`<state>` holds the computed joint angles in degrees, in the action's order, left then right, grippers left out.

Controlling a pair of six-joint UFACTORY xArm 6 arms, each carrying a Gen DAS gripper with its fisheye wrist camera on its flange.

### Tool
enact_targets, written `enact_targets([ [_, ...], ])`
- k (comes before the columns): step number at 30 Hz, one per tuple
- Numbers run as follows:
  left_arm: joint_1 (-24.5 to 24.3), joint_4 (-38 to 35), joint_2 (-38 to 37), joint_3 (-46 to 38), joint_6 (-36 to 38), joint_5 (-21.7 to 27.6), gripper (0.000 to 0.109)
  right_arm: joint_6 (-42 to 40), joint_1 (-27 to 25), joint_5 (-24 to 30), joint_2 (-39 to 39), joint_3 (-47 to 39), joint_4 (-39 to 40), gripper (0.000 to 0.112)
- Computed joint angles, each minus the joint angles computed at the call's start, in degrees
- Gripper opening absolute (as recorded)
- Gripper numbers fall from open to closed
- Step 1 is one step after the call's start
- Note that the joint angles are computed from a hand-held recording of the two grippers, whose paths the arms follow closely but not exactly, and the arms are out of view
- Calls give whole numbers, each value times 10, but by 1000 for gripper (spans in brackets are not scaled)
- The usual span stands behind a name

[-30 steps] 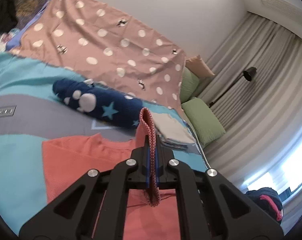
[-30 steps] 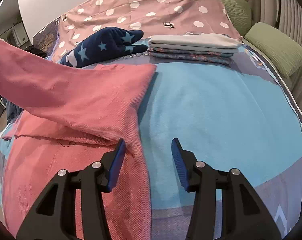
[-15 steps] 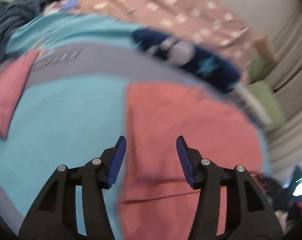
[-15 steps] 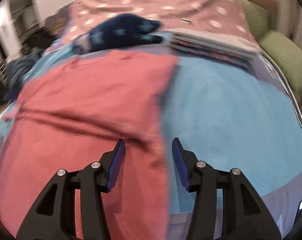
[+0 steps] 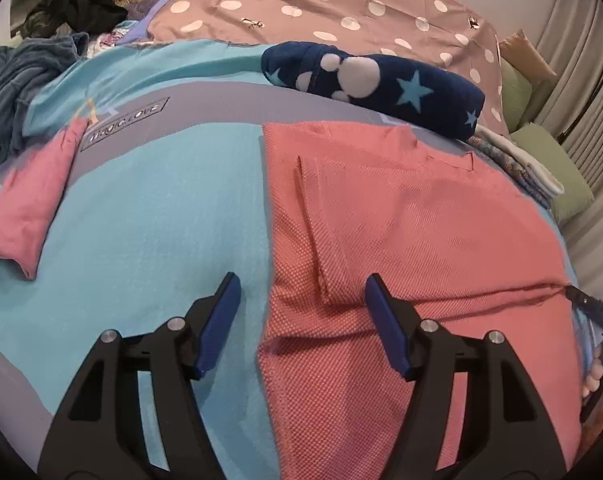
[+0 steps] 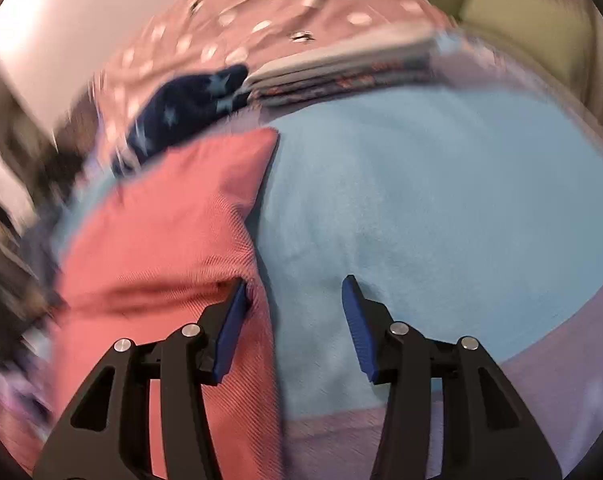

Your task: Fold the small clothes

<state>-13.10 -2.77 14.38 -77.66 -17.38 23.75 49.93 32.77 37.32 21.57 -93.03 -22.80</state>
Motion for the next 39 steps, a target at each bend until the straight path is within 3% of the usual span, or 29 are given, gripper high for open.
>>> enact_targets([
  [4,0,16,-2,5,-10,-4,66,8,23,140,15,-47,-88,55],
  [5,0,27,-2,6,-18,-4,66,20,21,148,11,-44,-89,55],
  [7,-1,45,-4,5,-34,0,66,40,5,104,-15,-7,-44,55],
  [9,-2,59,-6,3,-55,6,66,38,-11,20,-39,31,6,54],
  [11,-6,38,-14,7,-50,-9,64,15,-13,-37,-31,22,21,41],
  [15,-25,29,-16,-3,-29,-47,62,-116,-5,-110,24,-37,132,29],
  [19,-37,89,16,-44,-61,8,62,-90,0,0,84,-117,81,29],
  [20,-39,100,18,-43,-72,12,62,-75,-4,7,83,-106,77,29],
  [23,-47,119,8,-25,-81,-5,62,-67,-19,-47,50,-43,130,29],
  [26,-58,64,6,-28,-24,-19,62,-61,-10,-63,27,-23,95,29],
  [29,-77,5,17,-49,45,-26,62,-188,9,-104,20,-17,188,29],
  [31,-86,-3,37,-75,55,-13,62,-266,20,-101,41,-45,262,29],
  [35,-93,-40,89,-135,73,36,62,-311,32,-52,111,-150,307,27],
  [39,-90,-64,92,-131,83,28,63,-334,34,18,196,-277,356,26],
])
